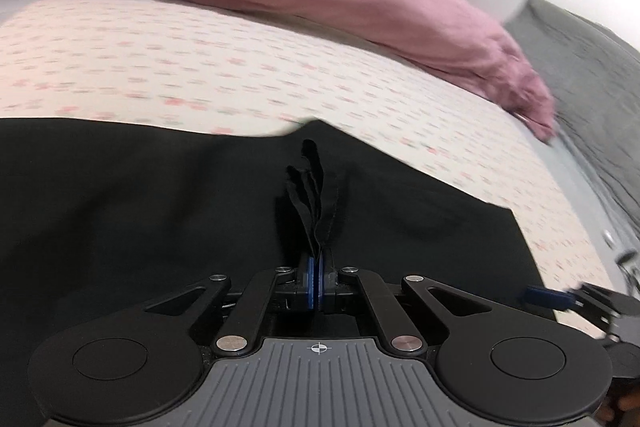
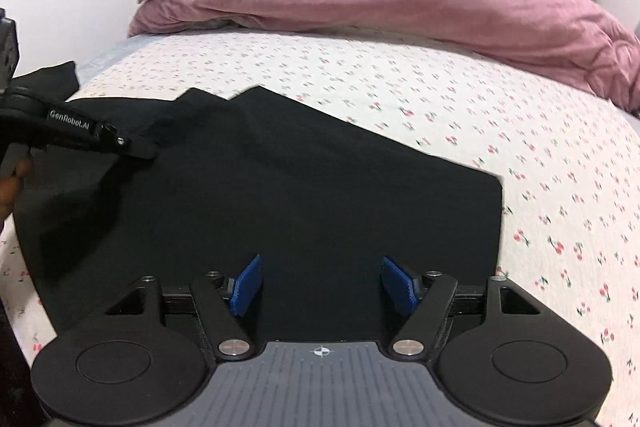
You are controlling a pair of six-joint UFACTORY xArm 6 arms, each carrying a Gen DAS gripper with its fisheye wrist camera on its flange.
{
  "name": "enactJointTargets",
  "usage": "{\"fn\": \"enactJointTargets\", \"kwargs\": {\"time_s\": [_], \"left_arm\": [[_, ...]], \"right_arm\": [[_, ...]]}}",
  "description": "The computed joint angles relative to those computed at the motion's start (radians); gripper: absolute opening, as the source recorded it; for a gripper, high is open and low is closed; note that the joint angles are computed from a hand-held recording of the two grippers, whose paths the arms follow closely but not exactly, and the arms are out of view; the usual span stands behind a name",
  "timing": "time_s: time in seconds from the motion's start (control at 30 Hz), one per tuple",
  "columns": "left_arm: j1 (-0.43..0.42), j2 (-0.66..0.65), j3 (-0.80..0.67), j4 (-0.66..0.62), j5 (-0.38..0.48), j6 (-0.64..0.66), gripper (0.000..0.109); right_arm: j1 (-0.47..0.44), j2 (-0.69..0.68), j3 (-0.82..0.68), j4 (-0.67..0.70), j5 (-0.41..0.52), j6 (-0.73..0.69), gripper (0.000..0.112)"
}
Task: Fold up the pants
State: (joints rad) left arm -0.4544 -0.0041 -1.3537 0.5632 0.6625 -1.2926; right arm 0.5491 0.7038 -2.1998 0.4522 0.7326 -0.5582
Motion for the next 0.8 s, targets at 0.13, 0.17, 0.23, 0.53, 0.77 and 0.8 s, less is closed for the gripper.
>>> {"fn": "enactJointTargets", "kwargs": {"time_s": [0.13,0.17,0.23,0.53,0.77,0.8], "left_arm": [[0.02,-0.078,0.05,0.025,0.092,-0.029,0.0],[0.023,-0.096,0.059,0.034,0.116,-0.032,0.0],[0.03,-0.122,0.071,0.046,0.158,-0.033,0.0],[0.042,-0.238,0.135,0.112,0.344,-0.026,0.0],[0.076,-0.287,0.16,0.149,0.441,-0.025,0.0],[0.08,-0.29,0.162,0.157,0.457,-0.03,0.0]], "right_arm": [[0.006,0.006,-0.02,0.019,0.003,-0.034,0.075],[0.008,0.015,-0.037,0.015,0.013,-0.028,0.075],[0.012,0.033,-0.067,-0.007,0.036,-0.003,0.075],[0.028,0.076,-0.135,-0.043,0.081,0.04,0.076],[0.033,0.09,-0.156,-0.049,0.1,0.038,0.079],[0.034,0.098,-0.171,-0.05,0.108,0.043,0.08]]}}
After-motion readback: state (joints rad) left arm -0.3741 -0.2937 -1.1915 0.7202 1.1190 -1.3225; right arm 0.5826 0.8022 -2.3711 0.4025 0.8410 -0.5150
